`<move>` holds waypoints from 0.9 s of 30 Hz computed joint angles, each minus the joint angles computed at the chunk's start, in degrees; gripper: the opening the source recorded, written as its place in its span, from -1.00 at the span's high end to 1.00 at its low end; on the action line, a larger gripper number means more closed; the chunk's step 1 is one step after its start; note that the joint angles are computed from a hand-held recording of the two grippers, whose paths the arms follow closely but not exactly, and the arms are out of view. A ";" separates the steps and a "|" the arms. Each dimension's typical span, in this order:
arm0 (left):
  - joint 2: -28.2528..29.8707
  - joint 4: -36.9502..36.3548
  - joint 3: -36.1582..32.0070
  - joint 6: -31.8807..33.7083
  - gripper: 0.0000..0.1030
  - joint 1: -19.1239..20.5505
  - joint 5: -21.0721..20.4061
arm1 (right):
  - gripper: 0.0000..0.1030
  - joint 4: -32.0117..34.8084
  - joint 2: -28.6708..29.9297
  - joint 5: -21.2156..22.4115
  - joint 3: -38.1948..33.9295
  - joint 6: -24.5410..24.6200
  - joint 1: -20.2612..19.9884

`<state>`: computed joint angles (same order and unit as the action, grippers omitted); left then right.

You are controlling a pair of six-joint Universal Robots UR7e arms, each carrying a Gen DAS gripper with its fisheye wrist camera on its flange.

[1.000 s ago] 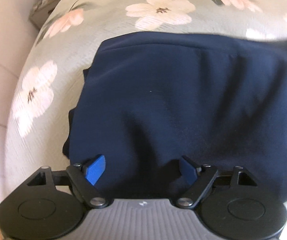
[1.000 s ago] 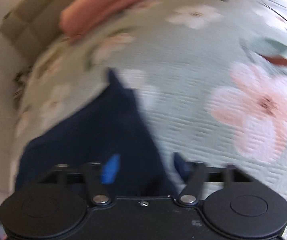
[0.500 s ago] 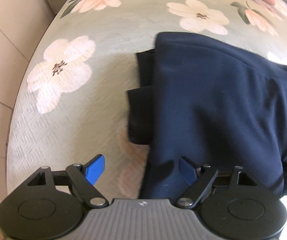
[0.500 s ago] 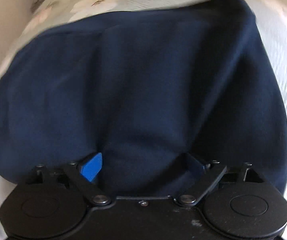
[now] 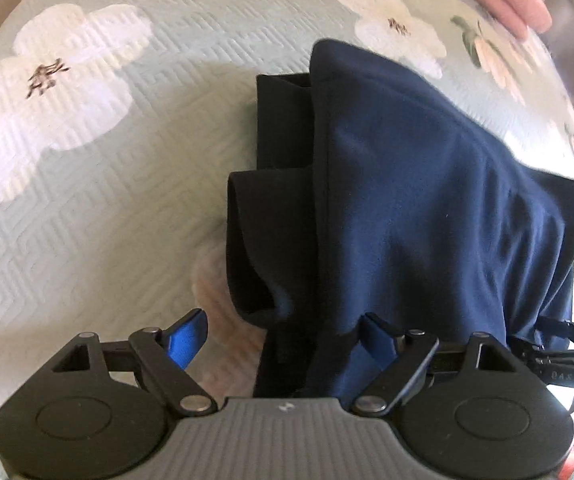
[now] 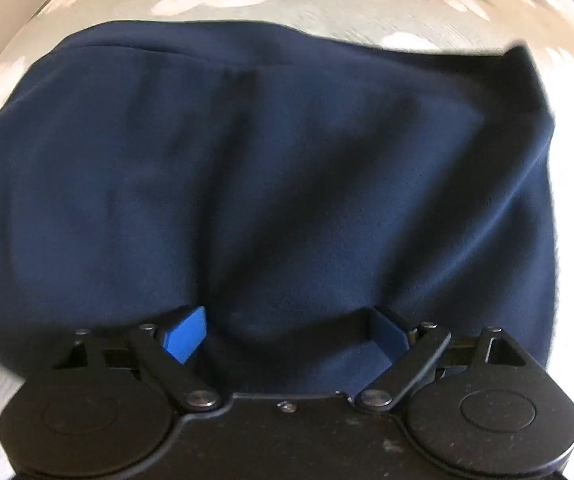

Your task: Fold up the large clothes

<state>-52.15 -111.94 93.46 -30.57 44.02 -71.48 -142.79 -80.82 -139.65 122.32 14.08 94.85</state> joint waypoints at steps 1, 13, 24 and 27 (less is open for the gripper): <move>0.44 -0.14 -0.22 0.19 -0.68 -0.02 0.13 | -1.00 0.39 -0.84 0.64 0.23 -0.12 -0.18; 7.28 -7.95 -1.27 1.76 -0.76 -0.34 -2.70 | -1.00 -11.23 -8.43 4.90 8.82 -6.42 -2.41; 9.90 -1.45 -5.99 0.14 0.57 -8.93 6.42 | -1.00 -18.24 -11.52 2.77 17.11 -4.52 1.13; 11.04 1.29 -8.85 -0.64 0.57 -10.98 7.01 | -1.00 -18.34 -12.79 3.54 17.70 -4.17 0.63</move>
<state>-41.11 -110.64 84.61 -31.21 33.04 -64.47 -161.13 -93.61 -136.11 140.02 9.90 95.47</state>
